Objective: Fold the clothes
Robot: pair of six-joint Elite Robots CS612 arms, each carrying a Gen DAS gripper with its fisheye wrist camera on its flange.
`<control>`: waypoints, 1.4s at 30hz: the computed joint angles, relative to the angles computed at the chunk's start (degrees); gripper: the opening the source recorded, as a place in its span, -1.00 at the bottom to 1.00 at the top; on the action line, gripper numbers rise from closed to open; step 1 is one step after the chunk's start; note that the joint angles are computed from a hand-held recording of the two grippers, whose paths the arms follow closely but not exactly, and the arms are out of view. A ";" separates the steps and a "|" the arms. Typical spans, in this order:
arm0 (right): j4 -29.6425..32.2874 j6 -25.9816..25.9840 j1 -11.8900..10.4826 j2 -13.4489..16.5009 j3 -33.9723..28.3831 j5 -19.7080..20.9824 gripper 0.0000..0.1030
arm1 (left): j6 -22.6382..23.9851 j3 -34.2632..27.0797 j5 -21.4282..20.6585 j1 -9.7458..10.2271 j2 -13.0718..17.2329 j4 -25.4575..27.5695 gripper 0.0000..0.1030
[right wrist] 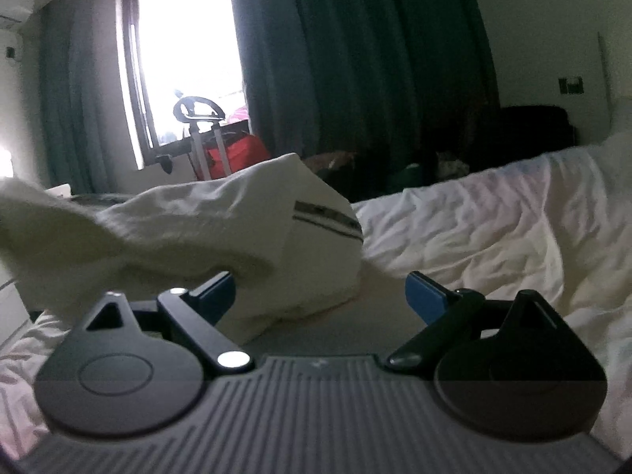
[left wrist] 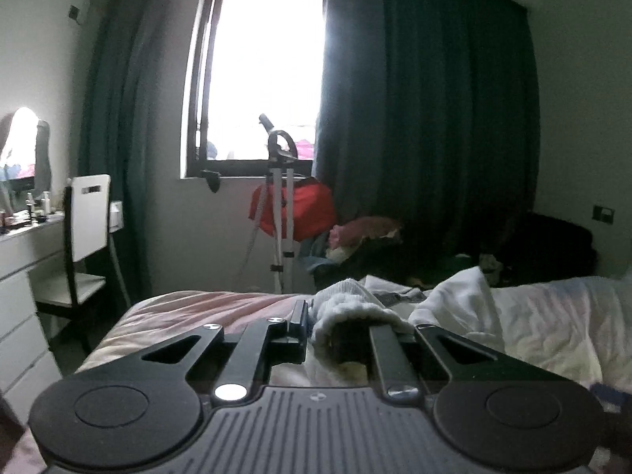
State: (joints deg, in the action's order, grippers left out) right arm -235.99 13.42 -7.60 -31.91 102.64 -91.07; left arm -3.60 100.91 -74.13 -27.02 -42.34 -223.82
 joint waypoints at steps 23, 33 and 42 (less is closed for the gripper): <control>11.11 -6.44 3.88 0.91 -1.59 8.91 0.76 | -10.51 9.02 -2.10 4.83 0.74 -8.05 -0.76; 7.61 -0.09 4.08 5.10 -8.34 9.23 0.11 | -13.01 3.90 -2.90 6.40 4.90 -5.35 -0.76; 6.42 -8.35 4.62 4.72 -8.80 8.54 -0.71 | -11.66 3.15 -4.89 6.29 6.24 -9.93 -0.76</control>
